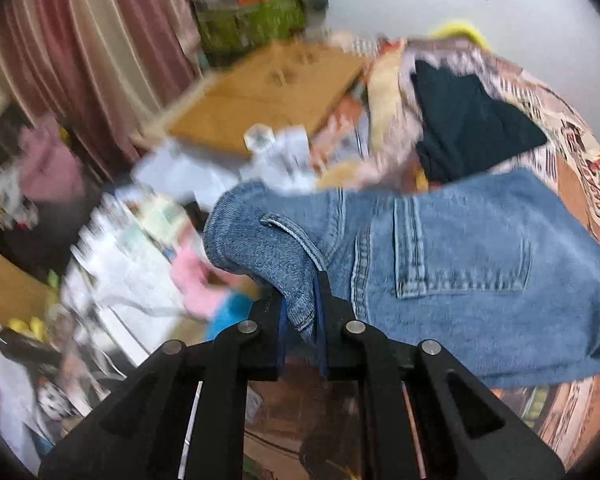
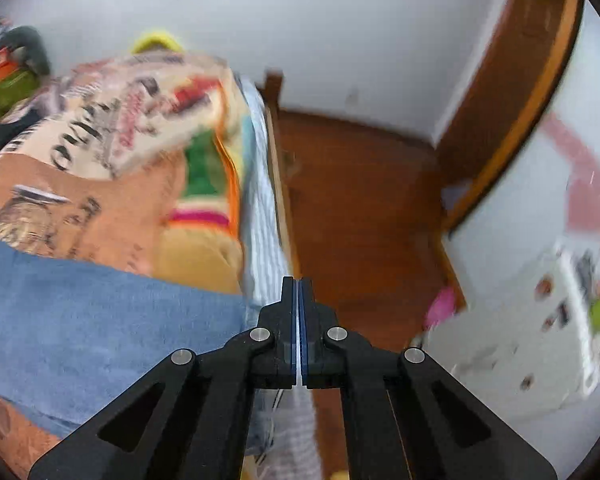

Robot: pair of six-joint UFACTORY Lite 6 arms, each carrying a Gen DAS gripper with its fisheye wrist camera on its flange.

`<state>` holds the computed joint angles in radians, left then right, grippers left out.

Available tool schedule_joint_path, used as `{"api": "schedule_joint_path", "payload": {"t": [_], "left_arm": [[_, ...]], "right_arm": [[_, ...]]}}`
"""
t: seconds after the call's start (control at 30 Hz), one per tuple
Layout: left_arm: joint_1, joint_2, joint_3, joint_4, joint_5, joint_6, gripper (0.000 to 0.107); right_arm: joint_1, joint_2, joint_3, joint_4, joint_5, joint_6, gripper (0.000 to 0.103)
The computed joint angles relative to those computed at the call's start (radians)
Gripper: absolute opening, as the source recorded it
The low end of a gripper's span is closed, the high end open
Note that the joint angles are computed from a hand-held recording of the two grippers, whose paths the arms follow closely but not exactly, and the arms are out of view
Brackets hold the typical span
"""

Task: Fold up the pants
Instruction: 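Lay the jeans down and open both tools over the flattened jeans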

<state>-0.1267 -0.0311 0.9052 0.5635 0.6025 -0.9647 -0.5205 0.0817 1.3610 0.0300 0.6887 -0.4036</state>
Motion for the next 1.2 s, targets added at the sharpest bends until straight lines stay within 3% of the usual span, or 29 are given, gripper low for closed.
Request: {"api": "schedule_joint_path", "payload": {"t": [0.1, 0.17, 0.3, 0.4, 0.47, 0.53, 0.57, 0.63, 0.73, 0.77, 0.83, 0.93, 1.03, 1.2], "left_arm": [[0.066, 0.073, -0.07, -0.117, -0.102, 0.11, 0.014], [0.067, 0.095, -0.109, -0.056, -0.165, 0.05, 0.015], [0.002, 0.106, -0.08, 0.033, -0.089, -0.021, 0.015], [-0.029, 0.072, -0.076, 0.047, -0.034, -0.009, 0.018], [-0.022, 0.009, -0.092, -0.007, -0.017, 0.044, 0.026], [-0.013, -0.045, -0.098, -0.031, -0.002, 0.074, 0.044], [-0.014, -0.076, -0.1, -0.026, 0.003, 0.079, 0.048], [-0.028, -0.124, -0.089, -0.009, 0.021, 0.088, 0.061], [-0.051, -0.143, -0.022, -0.018, 0.045, 0.141, 0.073], [-0.052, -0.137, 0.011, -0.046, 0.032, 0.179, 0.075], [-0.054, -0.091, 0.089, -0.124, -0.011, 0.256, 0.085], [-0.069, 0.018, 0.2, -0.238, -0.067, 0.344, 0.089], [-0.116, 0.187, 0.345, -0.363, -0.085, 0.438, 0.089], [-0.207, 0.458, 0.558, -0.437, -0.047, 0.52, 0.089]], "right_arm": [[-0.027, 0.024, -0.044, 0.038, 0.009, -0.016, 0.001], [-0.011, -0.016, -0.081, 0.101, 0.035, -0.066, 0.001], [0.086, -0.087, -0.076, 0.155, 0.101, -0.089, 0.002], [0.188, -0.119, -0.031, 0.208, 0.158, -0.067, 0.009], [0.269, -0.134, -0.008, 0.251, 0.181, -0.045, 0.024], [0.381, -0.136, 0.015, 0.264, 0.182, 0.012, 0.039], [0.432, -0.147, 0.001, 0.268, 0.167, 0.035, 0.044], [0.546, -0.149, 0.008, 0.27, 0.152, 0.086, 0.044], [0.746, -0.094, 0.082, 0.231, 0.145, 0.188, 0.046], [0.79, -0.085, 0.092, 0.228, 0.14, 0.208, 0.05], [0.886, -0.04, 0.142, 0.23, 0.126, 0.251, 0.061], [0.999, 0.029, 0.211, 0.226, 0.099, 0.322, 0.07], [1.067, 0.132, 0.311, 0.228, 0.097, 0.383, 0.072], [1.141, 0.318, 0.452, 0.217, 0.128, 0.455, 0.072]]}}
